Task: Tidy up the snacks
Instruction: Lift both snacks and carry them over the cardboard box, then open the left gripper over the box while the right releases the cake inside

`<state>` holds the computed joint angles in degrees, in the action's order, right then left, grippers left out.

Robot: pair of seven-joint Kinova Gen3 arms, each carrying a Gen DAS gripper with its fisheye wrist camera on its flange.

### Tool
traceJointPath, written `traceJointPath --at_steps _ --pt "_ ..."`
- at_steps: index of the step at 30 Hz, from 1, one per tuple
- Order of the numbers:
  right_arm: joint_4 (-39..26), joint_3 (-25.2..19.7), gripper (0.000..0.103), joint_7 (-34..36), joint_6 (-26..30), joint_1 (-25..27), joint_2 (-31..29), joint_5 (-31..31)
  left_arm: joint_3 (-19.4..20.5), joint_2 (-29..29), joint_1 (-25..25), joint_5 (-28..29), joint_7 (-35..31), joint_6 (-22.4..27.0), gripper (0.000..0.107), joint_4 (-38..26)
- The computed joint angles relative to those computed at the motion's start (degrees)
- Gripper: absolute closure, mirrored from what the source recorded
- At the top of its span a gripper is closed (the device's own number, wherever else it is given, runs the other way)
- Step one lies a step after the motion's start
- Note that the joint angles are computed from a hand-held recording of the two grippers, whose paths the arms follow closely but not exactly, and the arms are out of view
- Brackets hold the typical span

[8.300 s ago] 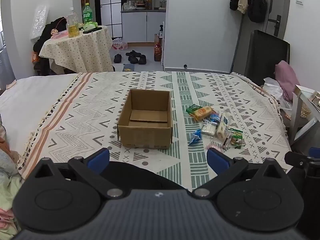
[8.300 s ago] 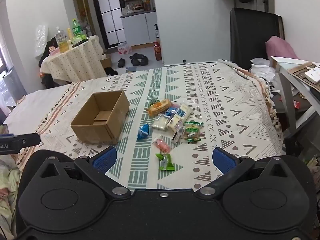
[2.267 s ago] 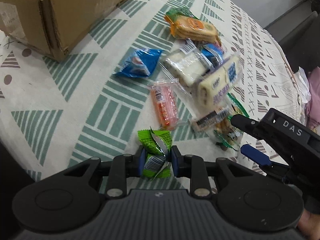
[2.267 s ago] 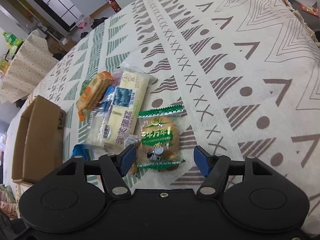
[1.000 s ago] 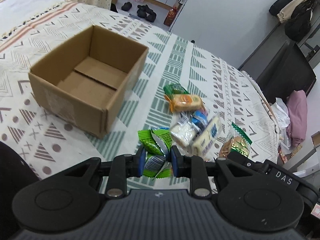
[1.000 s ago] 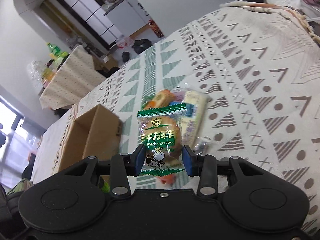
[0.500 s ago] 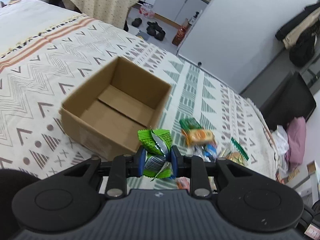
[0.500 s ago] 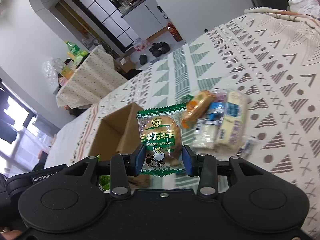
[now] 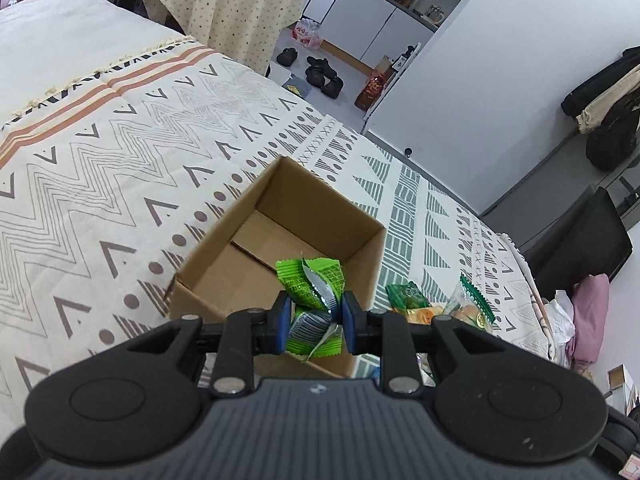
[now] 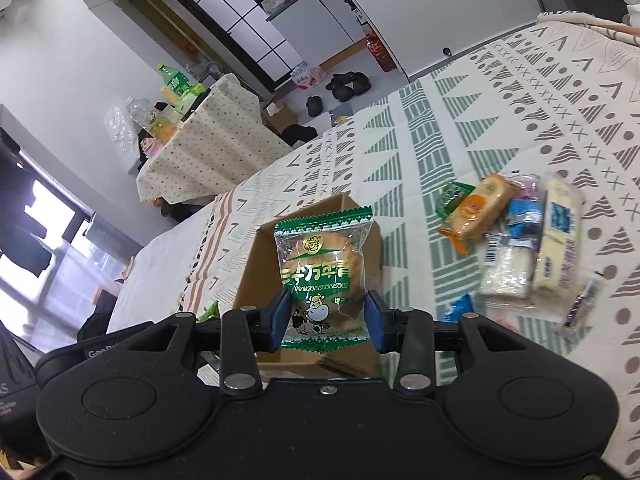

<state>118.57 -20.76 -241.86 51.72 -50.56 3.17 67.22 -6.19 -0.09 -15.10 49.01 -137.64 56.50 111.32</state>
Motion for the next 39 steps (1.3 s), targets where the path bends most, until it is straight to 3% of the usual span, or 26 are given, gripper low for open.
traceJointPath --at_steps 6,16,24,27,31,35,39 --pt "-4.59 1.73 0.063 4.90 -0.62 0.57 2.90 -2.35 0.65 4.56 -1.34 0.86 -1.69 2.10 0.082 -3.63" --pt "-9.94 6.14 0.063 10.71 -3.58 0.12 7.71 -4.18 3.56 10.89 -3.31 1.10 -0.77 1.36 0.081 -6.61" --pt "-11.85 8.81 0.063 14.57 -6.38 0.25 9.87 -7.35 4.75 12.06 -4.22 -0.77 2.19 0.42 0.076 -7.47" --pt "-12.21 9.76 0.063 15.24 -7.18 0.03 10.45 -7.39 4.59 11.18 -4.30 -1.35 2.81 -1.10 0.061 -6.73" --pt "-12.28 10.83 0.048 15.00 -8.10 -0.54 11.25 -6.22 4.37 9.73 -3.77 -2.58 4.18 -3.31 0.045 -5.80" --pt "-10.78 10.95 0.042 11.49 -8.10 -1.67 10.26 -3.88 4.23 7.72 -3.04 -2.91 4.73 -4.77 0.024 -4.72" --pt "-9.77 9.06 0.030 9.82 -3.63 -2.68 8.10 -4.77 3.39 5.86 -2.81 -2.49 5.75 -3.94 0.018 -3.99"
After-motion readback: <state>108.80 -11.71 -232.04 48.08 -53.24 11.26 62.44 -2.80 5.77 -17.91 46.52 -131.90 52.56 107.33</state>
